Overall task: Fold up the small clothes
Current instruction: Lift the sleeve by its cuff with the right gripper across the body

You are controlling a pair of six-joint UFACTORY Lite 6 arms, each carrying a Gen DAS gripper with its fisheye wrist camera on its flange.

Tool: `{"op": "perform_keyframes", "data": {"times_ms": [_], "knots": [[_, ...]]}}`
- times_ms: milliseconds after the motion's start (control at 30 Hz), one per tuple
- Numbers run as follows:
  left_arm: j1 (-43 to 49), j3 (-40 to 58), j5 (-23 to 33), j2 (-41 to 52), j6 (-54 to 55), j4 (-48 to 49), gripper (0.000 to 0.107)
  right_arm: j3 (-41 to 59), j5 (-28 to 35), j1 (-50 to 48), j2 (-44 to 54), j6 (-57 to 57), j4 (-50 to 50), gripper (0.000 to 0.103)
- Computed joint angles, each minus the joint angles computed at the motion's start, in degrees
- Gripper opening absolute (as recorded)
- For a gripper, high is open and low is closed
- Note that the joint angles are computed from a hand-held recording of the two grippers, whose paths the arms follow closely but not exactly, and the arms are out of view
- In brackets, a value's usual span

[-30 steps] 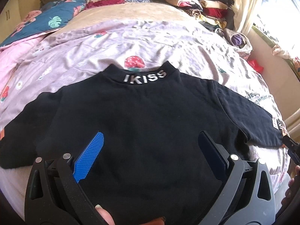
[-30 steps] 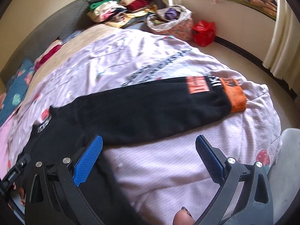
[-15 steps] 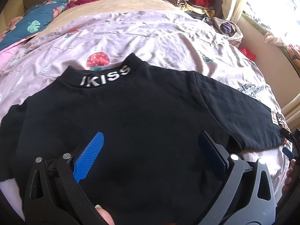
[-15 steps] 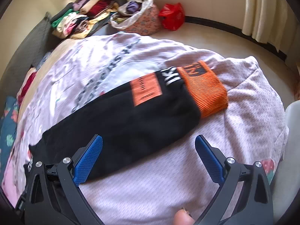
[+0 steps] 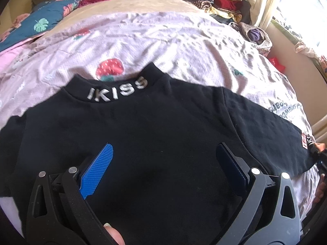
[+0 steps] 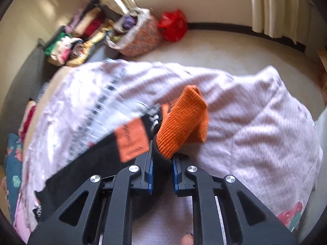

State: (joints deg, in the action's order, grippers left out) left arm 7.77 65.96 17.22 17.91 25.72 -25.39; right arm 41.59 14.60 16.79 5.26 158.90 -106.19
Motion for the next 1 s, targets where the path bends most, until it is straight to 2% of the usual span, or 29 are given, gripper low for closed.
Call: {"op": "perform_keyframes", "data": {"times_ms": [133, 300, 367, 500, 667, 1000], "knots": [[2.34, -0.53, 1.85, -2.77, 3.88, -3.14, 0.095, -0.58, 2.41, 3.73, -4.72, 0.44, -2.05, 0.012], [5.02, -0.36, 4.98, -5.50, 7.85, -6.24, 0.095, 2.96, 5.95, 10.43, -7.64, -11.29, 7.10, 0.012], [6.24, -0.58, 6.36, -6.67, 10.70, -8.77, 0.095, 5.77, 9.07, 13.86, -7.28, -19.76, 14.26, 0.012], [9.44, -1.28, 9.45, -9.53, 16.27, -13.43, 0.095, 10.59, 14.14, 19.71, -6.46, -29.78, 21.92, 0.012], [14.60, -2.05, 13.51, -12.20, 24.86, -20.78, 0.095, 18.22, 20.48, 28.20, -2.43, -36.99, 26.09, 0.012], [26.93, 3.67, 25.86, -7.22, 32.10, -26.55, 0.095, 36.29, 23.63, 37.81, 11.12, -45.90, 30.73, 0.012]]}}
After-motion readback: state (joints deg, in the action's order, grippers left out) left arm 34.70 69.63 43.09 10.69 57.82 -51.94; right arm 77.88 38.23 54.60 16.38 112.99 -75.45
